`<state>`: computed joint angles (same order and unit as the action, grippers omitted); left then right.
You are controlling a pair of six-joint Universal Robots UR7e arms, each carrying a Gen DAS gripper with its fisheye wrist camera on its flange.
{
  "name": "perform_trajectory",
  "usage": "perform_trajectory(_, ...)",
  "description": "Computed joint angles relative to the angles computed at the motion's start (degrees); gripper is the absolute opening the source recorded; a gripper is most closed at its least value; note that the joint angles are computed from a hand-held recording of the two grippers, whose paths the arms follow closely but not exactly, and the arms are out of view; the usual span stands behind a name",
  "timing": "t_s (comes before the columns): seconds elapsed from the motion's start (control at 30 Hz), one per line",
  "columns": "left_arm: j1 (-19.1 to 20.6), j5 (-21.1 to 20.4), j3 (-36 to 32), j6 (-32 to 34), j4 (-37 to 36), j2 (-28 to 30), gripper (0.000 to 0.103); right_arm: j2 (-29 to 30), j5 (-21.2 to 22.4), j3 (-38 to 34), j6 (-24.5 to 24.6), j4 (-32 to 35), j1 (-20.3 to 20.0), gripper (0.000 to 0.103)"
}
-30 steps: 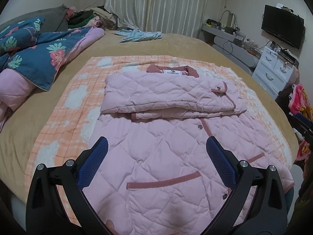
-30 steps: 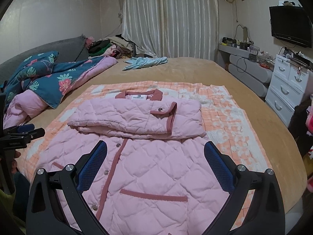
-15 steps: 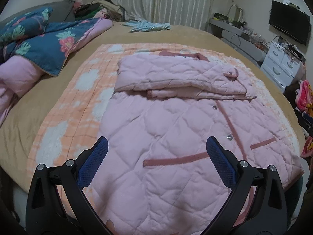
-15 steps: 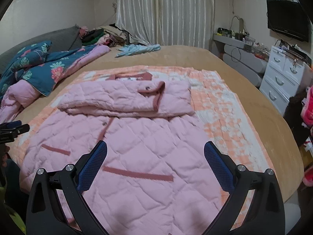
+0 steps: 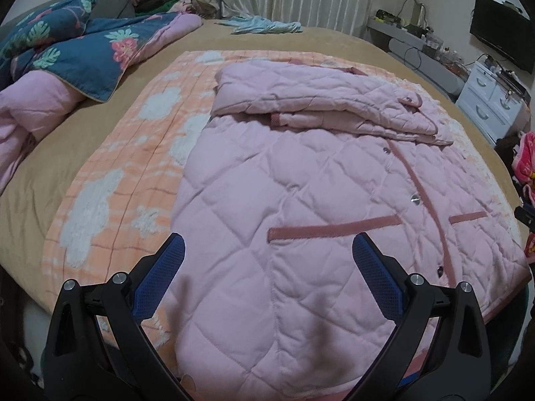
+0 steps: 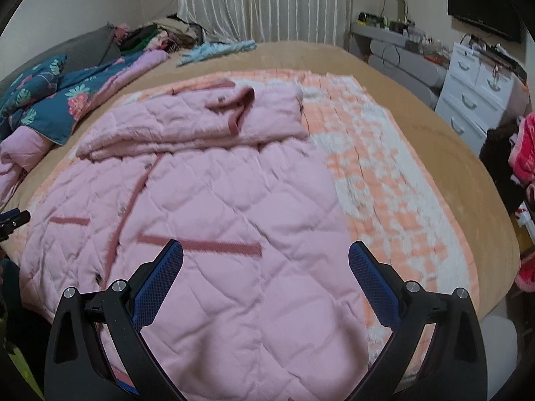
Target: Fold large clothes
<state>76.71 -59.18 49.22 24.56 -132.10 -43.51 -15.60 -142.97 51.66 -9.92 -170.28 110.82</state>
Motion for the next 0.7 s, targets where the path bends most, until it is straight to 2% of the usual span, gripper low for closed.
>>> perform_trajectory(0.13, 0.60, 0.47, 0.52, -0.32, 0.07, -0.35, 0.094, -1.90, 0.96, 3.05, 3.56, 2.21, -0.81, 0.099)
perform_trajectory(0.3, 1.68, 0.46, 1.11, -0.68, 0.40, -0.86, 0.094, -2.79, -0.25, 4.58, 6.25, 5.71, -1.09, 0.099)
perform_trajectory(0.7, 4.23, -1.18, 0.51, -4.76, 6.25, -1.80, 0.094, -5.06, -1.26, 8.52, 8.38, 8.09, -1.24, 0.099)
